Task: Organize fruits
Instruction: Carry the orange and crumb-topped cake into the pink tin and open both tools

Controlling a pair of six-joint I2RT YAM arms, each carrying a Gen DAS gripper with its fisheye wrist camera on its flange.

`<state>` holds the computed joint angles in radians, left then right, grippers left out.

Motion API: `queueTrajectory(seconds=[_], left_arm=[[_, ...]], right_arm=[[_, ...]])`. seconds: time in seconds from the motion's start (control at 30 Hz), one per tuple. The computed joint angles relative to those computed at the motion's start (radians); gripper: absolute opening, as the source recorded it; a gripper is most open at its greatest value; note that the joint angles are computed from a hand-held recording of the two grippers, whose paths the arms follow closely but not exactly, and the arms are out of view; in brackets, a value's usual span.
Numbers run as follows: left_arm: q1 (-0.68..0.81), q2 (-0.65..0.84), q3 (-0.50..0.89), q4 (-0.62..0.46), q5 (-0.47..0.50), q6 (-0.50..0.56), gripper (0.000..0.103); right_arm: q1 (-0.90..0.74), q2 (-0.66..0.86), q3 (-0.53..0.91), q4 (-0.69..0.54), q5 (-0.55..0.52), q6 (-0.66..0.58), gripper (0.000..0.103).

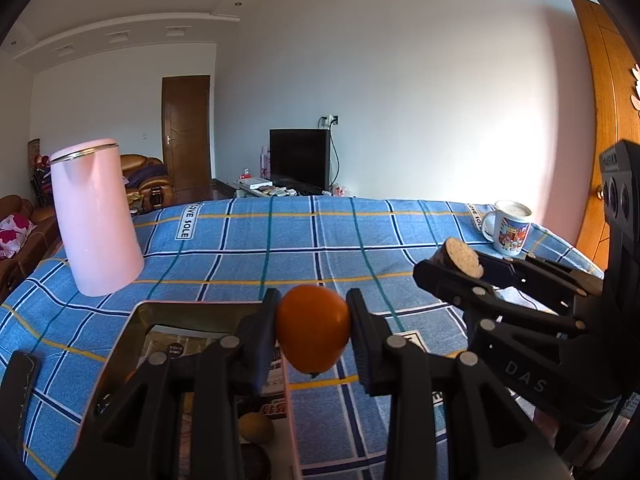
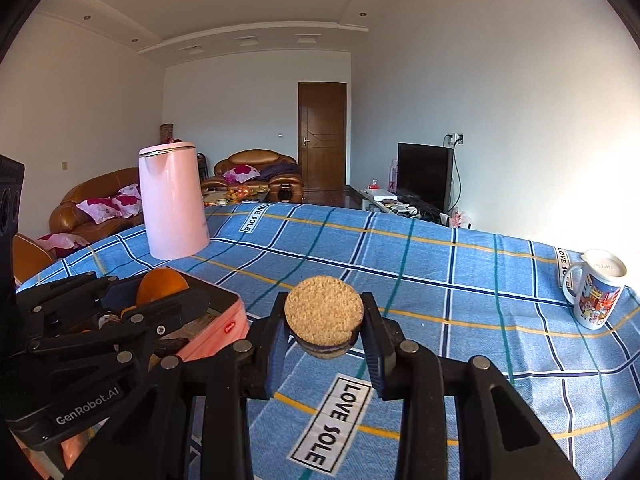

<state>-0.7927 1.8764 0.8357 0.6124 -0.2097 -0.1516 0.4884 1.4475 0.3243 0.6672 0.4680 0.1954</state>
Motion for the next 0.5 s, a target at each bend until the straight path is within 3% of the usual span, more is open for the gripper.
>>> queueTrajectory(seconds=[0.5], left_arm=[[0.1,-0.037,-0.06,-0.004,0.021,-0.003,0.035]], right_arm=[[0.099,0.142,0.158,-0.038,0.008,-0.003,0.036]])
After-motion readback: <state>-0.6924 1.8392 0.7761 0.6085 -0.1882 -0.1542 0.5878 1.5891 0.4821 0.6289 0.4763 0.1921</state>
